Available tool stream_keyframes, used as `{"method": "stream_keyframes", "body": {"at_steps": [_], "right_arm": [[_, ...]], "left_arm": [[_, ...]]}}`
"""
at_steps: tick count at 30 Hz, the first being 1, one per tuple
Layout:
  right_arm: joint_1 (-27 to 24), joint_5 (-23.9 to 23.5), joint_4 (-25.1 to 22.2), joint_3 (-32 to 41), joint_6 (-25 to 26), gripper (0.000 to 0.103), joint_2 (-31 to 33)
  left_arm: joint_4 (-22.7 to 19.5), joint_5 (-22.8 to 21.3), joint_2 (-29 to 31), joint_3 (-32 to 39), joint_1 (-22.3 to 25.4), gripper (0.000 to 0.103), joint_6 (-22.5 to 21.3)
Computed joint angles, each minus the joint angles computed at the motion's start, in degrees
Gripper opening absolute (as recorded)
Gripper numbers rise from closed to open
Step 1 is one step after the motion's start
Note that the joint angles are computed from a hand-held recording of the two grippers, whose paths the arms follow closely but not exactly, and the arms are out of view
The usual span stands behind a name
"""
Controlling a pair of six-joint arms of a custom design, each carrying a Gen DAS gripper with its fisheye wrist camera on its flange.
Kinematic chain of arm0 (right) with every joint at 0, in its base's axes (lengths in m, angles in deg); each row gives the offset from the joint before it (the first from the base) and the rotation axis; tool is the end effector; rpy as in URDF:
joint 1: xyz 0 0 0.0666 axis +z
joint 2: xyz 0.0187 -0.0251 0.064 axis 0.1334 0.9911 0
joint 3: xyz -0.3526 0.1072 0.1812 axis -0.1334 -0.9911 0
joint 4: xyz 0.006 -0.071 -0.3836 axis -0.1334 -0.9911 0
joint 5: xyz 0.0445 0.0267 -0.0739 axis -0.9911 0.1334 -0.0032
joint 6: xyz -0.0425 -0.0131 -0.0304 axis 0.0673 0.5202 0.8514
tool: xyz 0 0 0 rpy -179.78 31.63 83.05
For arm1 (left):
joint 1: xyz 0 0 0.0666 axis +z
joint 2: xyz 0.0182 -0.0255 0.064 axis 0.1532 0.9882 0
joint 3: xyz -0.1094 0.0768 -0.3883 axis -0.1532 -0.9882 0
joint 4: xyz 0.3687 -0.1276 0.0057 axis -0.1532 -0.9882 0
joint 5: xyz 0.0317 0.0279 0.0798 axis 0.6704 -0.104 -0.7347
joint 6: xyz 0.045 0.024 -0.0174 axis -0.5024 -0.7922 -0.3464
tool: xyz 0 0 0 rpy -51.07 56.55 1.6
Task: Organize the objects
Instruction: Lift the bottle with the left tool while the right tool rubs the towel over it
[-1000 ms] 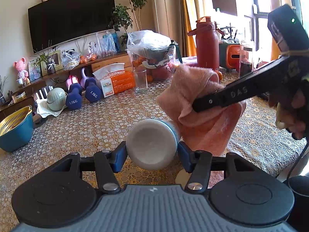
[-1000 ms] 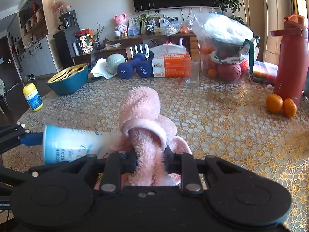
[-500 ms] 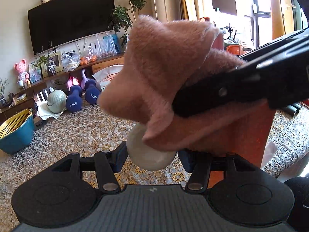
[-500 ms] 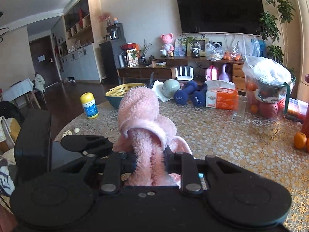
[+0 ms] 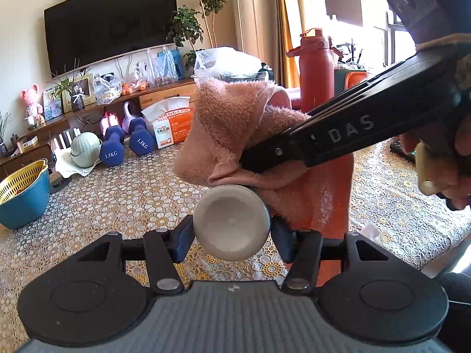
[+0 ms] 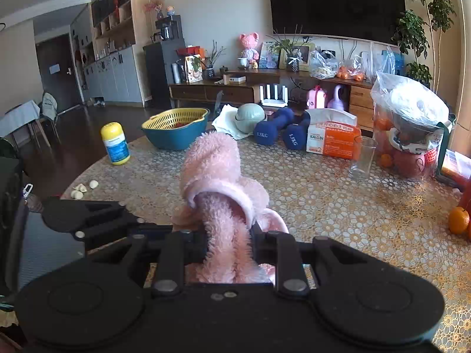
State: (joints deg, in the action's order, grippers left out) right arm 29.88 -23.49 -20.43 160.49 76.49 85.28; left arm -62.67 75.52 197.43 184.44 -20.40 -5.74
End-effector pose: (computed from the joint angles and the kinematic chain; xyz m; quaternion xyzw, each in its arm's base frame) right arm 0.5915 0.2357 0.3622 -0.0399 0.8847 0.0784 0.4579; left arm 0.6222 -0.3598 0.3254 0.4032 0.7736 -0.1736 0.4570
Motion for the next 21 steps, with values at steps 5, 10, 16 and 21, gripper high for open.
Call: {"method": "stream_keyframes", "body": {"at_steps": [5,10,16,21], "right_arm": [[-1.8,0.8,-3.5,2.7,-0.5,0.023,3.1],[-3.5,1.8,-6.3,4.2,-0.9,0.023,5.3],[-4.8,3.6,-9.1,5.3,-2.2,0.023,7.3],[-5.0,4.6,-11.0,5.2,-3.7,0.023,8.4]], "left_arm": [[-1.1,1.0,0.4,0.6,0.5,0.056,0.6],[-1.4,2.0,0.3,0.1,1.0,0.056,1.5],[-4.6,5.2,1.1,1.4,2.1,0.056,4.3],[-7.4,5.9,2.1,2.6,2.7,0.056,5.6]]}}
